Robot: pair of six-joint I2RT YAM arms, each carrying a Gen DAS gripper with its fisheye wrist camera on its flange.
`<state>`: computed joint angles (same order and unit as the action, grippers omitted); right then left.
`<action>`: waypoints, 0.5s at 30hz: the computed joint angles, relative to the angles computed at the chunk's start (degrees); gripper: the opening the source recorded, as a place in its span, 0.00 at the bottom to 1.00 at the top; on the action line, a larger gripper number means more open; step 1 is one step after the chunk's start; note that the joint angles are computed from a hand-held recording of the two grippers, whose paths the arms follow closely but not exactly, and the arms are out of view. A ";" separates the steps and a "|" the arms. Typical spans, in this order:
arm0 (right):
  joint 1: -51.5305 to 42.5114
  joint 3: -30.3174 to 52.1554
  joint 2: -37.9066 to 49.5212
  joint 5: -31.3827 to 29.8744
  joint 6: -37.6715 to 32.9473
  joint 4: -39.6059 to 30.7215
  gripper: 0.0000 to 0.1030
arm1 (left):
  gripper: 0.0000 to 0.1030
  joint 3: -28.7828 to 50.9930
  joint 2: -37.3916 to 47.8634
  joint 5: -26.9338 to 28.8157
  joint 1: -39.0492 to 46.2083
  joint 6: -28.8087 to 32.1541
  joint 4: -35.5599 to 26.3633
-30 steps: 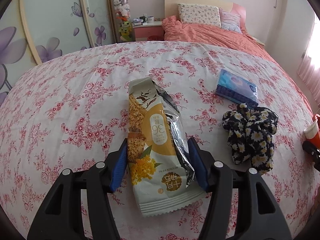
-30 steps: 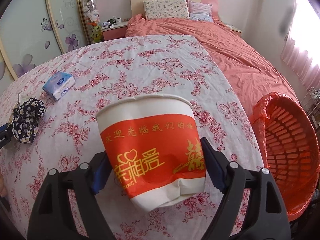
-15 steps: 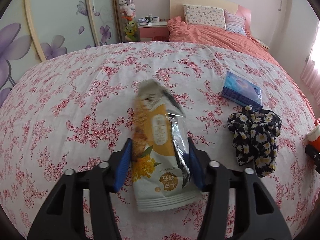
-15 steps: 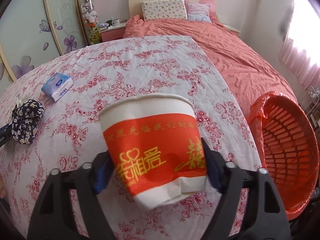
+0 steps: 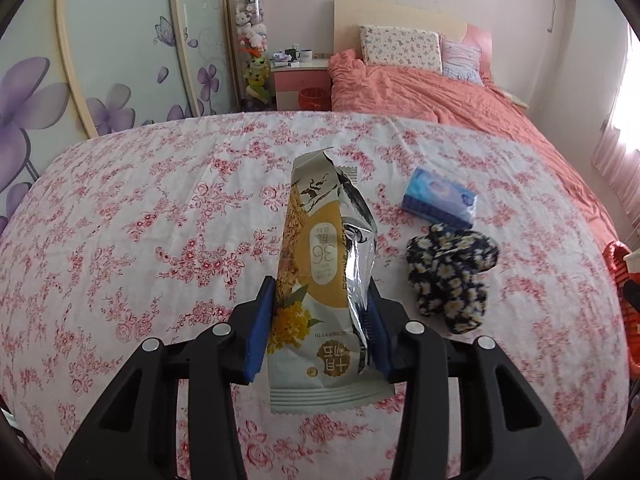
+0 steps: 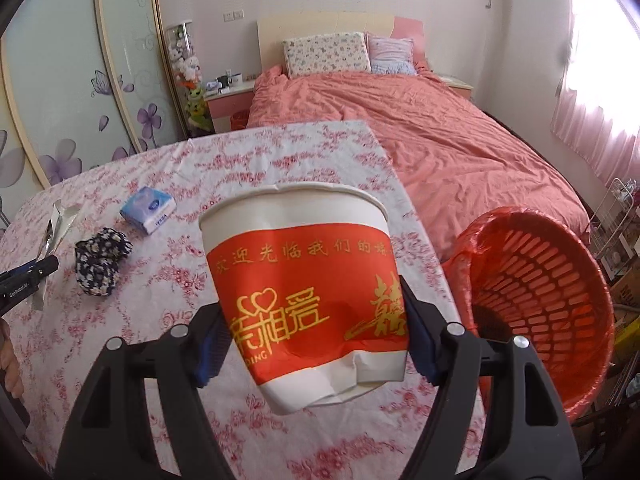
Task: Collect trash
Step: 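Lift the snack bag and paper cup and carry both toward the orange basket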
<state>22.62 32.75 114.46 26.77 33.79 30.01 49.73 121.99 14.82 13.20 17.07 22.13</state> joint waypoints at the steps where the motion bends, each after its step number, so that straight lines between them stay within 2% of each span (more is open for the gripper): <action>1: 0.10 -0.93 -1.13 0.31 0.11 0.03 0.70 | 0.42 -0.75 -1.29 0.25 -0.06 -0.29 -0.22; 8: -0.37 -8.45 -10.59 1.21 1.40 -0.92 0.70 | 0.42 -7.95 -10.96 2.96 -2.23 -2.08 -1.55; 15: -1.47 -18.89 -24.83 3.26 3.68 -2.66 0.70 | 0.42 -15.46 -18.88 5.56 -8.72 -3.59 -1.18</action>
<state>21.15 13.86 89.63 30.04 37.47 27.35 34.26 103.11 20.38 4.49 13.48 20.96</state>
